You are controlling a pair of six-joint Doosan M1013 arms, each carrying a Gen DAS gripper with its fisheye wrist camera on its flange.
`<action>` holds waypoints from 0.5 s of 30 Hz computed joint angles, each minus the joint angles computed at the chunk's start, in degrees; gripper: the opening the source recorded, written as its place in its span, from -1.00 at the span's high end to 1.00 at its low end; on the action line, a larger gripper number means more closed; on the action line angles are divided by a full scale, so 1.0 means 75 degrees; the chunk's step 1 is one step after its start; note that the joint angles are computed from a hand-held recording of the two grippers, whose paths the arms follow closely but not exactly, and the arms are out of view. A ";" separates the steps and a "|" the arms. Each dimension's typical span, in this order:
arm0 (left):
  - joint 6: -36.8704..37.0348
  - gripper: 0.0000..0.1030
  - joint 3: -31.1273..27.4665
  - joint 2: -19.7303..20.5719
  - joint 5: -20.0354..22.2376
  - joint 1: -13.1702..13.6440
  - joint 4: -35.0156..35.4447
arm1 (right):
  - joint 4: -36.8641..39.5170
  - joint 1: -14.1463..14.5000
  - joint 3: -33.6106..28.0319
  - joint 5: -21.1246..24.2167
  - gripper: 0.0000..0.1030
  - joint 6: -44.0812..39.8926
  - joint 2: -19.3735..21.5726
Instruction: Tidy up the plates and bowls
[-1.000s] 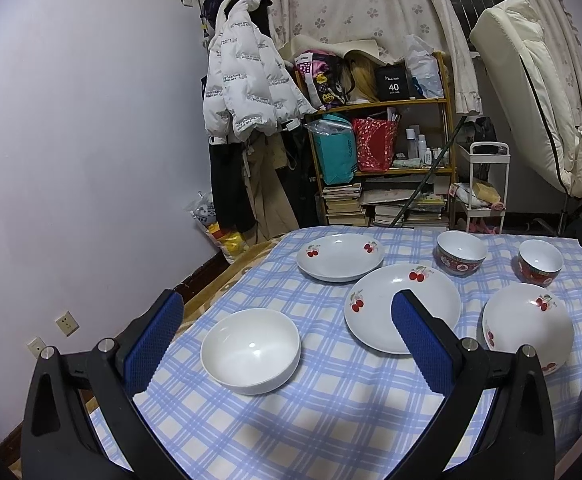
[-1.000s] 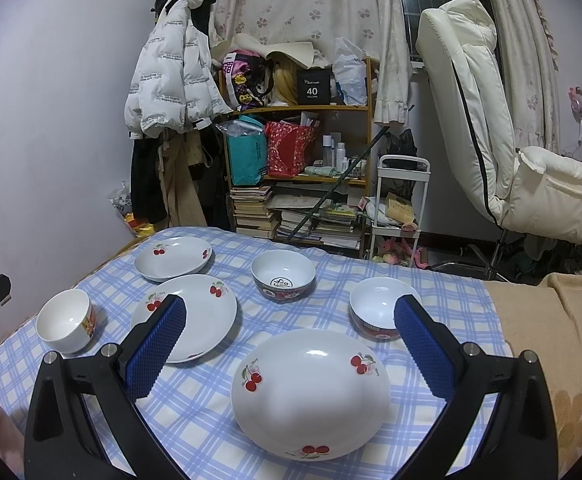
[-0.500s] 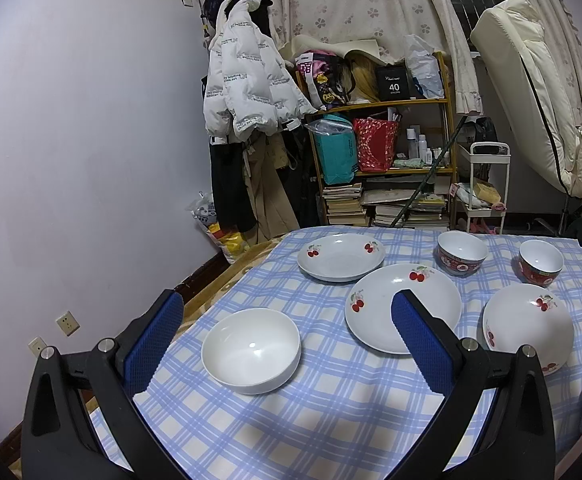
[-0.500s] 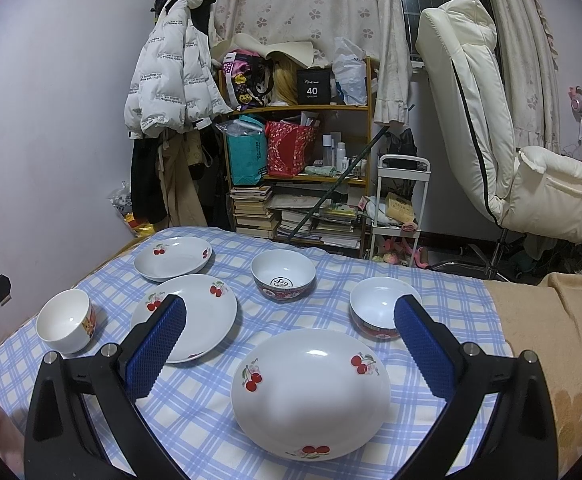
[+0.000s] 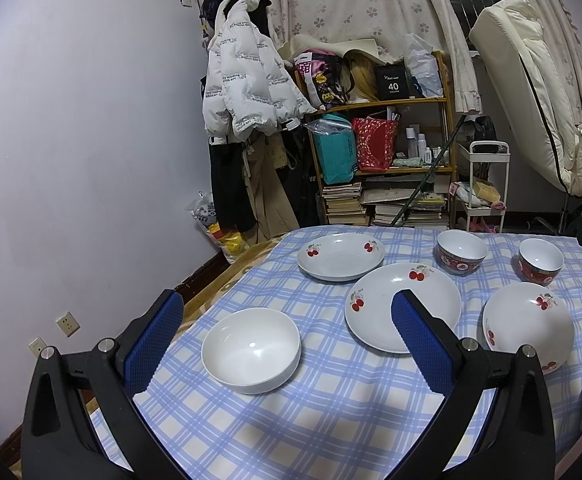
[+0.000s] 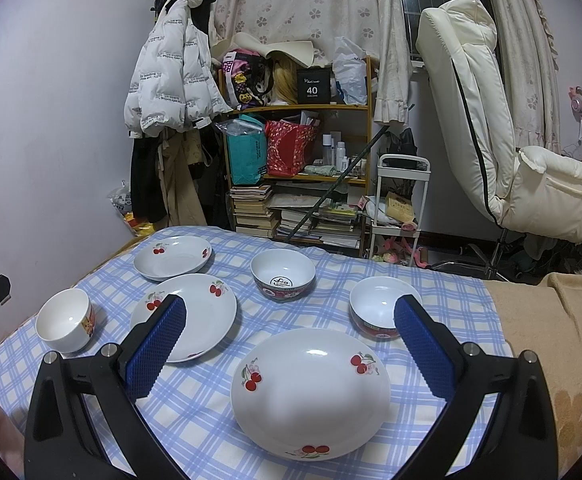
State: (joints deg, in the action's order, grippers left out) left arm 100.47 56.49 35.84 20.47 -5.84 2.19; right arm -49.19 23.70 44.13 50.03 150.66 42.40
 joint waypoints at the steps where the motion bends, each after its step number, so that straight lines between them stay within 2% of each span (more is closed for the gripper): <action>1: -0.0058 -0.99 -0.0011 0.0001 0.0010 -0.0007 0.0051 | 0.0000 0.0000 0.0000 0.0000 -1.00 0.0000 0.0000; 15: -0.0054 -0.99 0.0049 -0.0010 -0.0079 -0.0001 0.0060 | 0.0013 -0.0003 0.0003 0.0004 -1.00 -0.0004 -0.0004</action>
